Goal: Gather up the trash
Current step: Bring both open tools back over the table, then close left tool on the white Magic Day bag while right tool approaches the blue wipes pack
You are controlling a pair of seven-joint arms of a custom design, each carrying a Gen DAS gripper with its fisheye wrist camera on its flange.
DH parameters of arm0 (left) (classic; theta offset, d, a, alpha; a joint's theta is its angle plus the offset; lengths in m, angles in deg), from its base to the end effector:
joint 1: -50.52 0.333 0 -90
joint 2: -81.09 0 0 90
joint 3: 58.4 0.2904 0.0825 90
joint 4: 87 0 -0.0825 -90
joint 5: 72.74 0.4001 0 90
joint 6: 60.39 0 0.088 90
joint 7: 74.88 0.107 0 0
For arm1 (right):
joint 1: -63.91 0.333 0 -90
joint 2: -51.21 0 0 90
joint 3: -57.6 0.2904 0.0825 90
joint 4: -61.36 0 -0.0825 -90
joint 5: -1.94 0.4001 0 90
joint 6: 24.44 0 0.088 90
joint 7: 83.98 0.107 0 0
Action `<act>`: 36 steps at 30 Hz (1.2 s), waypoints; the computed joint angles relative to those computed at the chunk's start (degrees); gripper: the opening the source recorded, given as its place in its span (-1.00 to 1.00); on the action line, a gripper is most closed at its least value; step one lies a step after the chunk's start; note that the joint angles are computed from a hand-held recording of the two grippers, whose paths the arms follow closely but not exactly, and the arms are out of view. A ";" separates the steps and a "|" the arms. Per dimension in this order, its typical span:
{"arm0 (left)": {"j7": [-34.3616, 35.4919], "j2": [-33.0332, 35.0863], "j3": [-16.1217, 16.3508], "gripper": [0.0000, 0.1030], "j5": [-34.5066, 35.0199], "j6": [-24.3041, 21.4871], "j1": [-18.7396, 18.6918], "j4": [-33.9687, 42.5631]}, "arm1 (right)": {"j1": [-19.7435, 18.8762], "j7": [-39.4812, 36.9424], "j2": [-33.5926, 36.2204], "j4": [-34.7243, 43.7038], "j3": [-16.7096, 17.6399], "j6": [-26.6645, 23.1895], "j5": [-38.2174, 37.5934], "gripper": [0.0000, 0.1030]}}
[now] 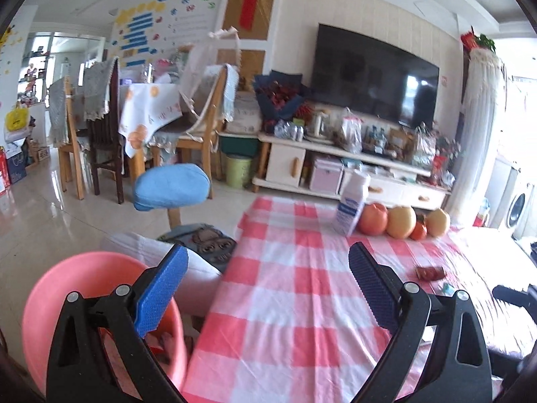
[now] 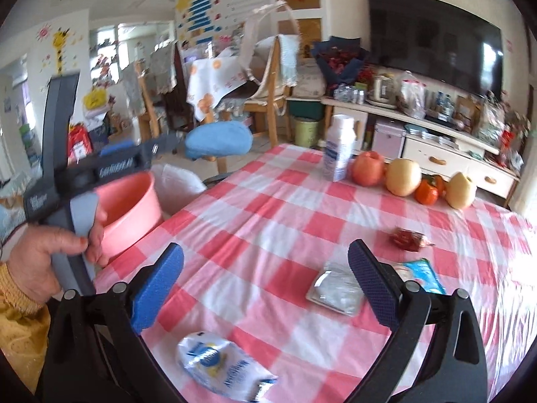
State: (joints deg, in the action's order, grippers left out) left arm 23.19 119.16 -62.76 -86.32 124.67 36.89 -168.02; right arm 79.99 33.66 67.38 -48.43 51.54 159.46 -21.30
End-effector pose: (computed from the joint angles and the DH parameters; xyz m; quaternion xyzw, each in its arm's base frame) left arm 0.7401 -0.1989 0.4227 -0.5445 0.6386 -0.4582 0.2928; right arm 0.6473 0.1582 0.4322 -0.6590 0.5771 -0.2955 0.3813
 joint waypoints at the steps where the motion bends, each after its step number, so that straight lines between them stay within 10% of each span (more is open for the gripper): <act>1: -0.63 0.00 1.20 0.86 -0.12 -1.06 -1.17 0.14 | 0.95 0.89 -0.41 -0.59 -1.58 0.52 -0.30 0.92; 21: -5.49 -3.46 12.08 0.86 5.54 -0.76 -14.48 -7.09 | 0.66 9.13 -4.57 -5.58 -7.47 -0.55 -8.85 0.92; 36: -2.51 -5.32 7.70 0.86 6.88 -2.37 -14.37 -10.05 | -21.10 -11.86 -6.53 -8.97 12.94 -2.59 15.87 0.92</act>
